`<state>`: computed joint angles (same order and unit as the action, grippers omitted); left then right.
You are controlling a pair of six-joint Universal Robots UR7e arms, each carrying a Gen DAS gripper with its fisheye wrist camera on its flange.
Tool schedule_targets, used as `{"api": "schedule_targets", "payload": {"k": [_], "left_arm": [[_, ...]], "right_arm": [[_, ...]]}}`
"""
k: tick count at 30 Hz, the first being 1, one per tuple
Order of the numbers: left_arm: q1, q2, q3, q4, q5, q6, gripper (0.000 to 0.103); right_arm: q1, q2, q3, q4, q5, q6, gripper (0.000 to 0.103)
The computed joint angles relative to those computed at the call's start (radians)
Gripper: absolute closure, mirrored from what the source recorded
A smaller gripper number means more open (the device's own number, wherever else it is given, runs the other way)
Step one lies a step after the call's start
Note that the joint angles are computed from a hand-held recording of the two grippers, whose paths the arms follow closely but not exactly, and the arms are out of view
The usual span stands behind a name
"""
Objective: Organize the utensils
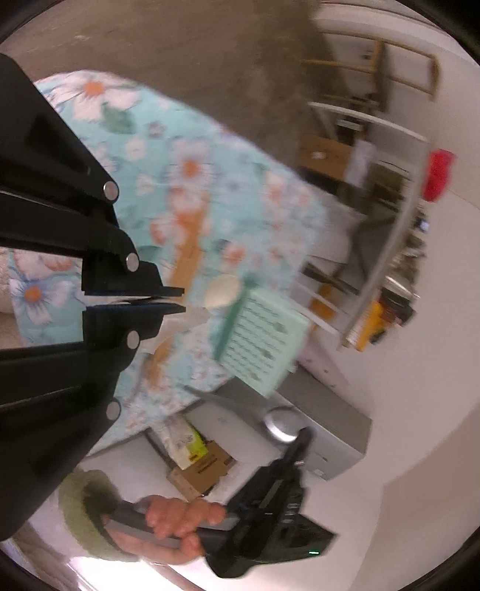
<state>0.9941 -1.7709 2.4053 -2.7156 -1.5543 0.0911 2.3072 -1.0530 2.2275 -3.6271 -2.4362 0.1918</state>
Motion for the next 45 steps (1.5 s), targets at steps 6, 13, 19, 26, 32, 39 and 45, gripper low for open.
{"api": "schedule_targets", "payload": {"k": [6,13,19,26,32,39,45], "left_arm": [[-0.1,0.065,-0.099,-0.118,0.047,0.054,0.101],[-0.219,0.323,-0.331,-0.193,0.154,0.204,0.101],[-0.266,0.528,-0.474,-0.141,0.308,0.348,0.101],[-0.269,0.657,-0.565,-0.042,0.418,0.342,0.101],[-0.247,0.724,-0.669,0.13,0.397,0.235,0.1],[-0.194,0.776,-0.752,0.273,0.258,0.087,0.092],[-0.149,0.794,-0.777,0.274,0.145,-0.009,0.067]], "right_arm": [[0.039,-0.041,0.061,-0.211,-0.016,-0.076,0.102],[0.015,-0.092,0.138,-0.324,0.024,-0.111,0.102],[-0.023,-0.133,0.197,-0.357,0.056,-0.112,0.102],[-0.067,-0.173,0.241,-0.352,0.092,-0.095,0.102],[-0.089,-0.186,0.275,-0.366,0.116,-0.073,0.102],[-0.075,-0.197,0.282,-0.346,0.1,-0.038,0.102],[-0.047,-0.196,0.261,-0.302,0.058,-0.024,0.102]]}}
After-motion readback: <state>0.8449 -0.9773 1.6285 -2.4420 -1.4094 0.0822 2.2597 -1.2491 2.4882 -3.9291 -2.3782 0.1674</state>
